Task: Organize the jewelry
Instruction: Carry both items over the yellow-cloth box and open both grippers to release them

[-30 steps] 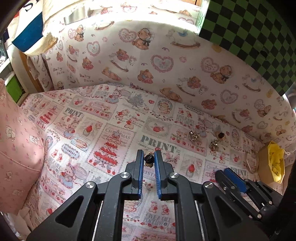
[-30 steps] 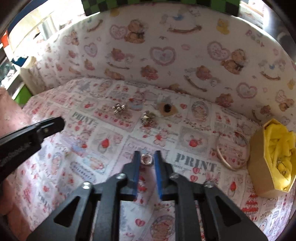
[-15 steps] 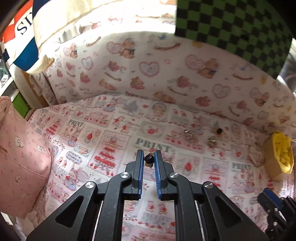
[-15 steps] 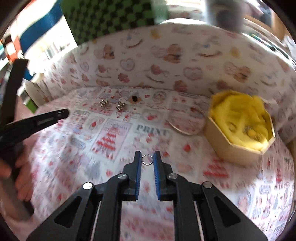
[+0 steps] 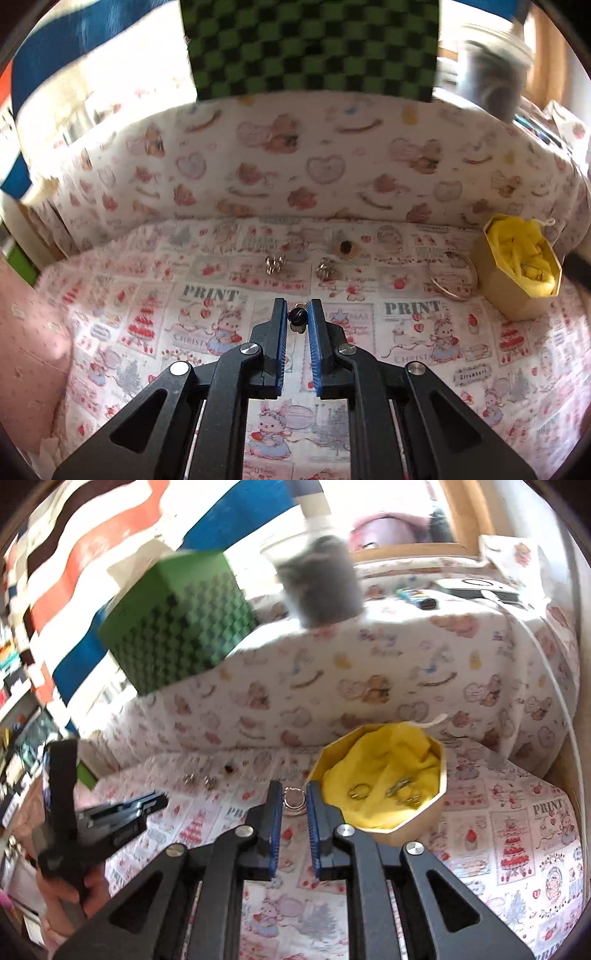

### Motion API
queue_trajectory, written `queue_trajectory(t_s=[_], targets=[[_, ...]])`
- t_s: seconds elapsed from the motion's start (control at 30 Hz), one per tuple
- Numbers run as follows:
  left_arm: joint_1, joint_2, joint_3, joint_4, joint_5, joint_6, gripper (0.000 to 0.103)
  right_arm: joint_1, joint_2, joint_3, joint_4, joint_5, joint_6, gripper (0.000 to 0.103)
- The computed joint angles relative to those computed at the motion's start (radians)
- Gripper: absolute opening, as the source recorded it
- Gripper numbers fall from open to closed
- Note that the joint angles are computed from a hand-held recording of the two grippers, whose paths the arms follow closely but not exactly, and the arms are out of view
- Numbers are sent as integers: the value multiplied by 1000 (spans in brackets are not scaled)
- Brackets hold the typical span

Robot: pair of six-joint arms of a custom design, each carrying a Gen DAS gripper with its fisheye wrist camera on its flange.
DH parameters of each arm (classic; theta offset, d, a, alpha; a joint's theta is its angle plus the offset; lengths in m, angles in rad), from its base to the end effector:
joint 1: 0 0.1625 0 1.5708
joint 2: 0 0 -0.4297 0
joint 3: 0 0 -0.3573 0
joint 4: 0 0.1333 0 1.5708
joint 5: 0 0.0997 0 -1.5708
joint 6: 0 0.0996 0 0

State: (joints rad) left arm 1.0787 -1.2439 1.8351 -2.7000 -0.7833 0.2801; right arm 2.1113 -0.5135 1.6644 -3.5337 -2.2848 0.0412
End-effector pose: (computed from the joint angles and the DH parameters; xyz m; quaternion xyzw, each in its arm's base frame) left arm -0.0831 -0.5866 0.3610 0.2408 0.8631 -0.2832 0.3418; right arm 0.3893 -0.5164 0.0679 0.0789 -0.8682 0.4466 0.2015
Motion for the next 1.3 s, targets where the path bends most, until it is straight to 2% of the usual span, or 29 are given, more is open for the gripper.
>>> queue_trajectory(t_s=[0.13,0.3,0.43,0.53,0.67,0.77,0.83,0.9,1.1,1.23,1.3], targets=[[-18,-10,56,-91,-57,23,11,-30,-48,65,-42,24,68,12],[-55,-27,106,-176,-115,85,11,-51,-75,91,-75,38,90,12],[-83,-20,51,-51,-166,12,11,-67,-85,107,-113,51,95,12],[-100,-2,2,39,-227,-36,11,-83,-87,128,-146,51,160,12],[-116,47,-37,79,-211,-77,11,-88,-79,111,-129,32,139,12],[-114,68,-61,106,-235,-123,11,-106,-91,125,-126,81,165,12],[-111,83,-75,120,-256,-120,11,-107,-89,125,-139,83,157,12],[-106,96,-91,141,-284,-132,11,-96,-79,119,-157,51,137,12],[-111,137,-141,229,-352,-102,11,-112,-77,126,-181,110,112,13],[-101,157,-175,290,-392,-108,11,-125,-68,109,-135,82,156,13],[-97,167,-182,293,-393,-106,11,-130,-74,122,-169,108,159,13]])
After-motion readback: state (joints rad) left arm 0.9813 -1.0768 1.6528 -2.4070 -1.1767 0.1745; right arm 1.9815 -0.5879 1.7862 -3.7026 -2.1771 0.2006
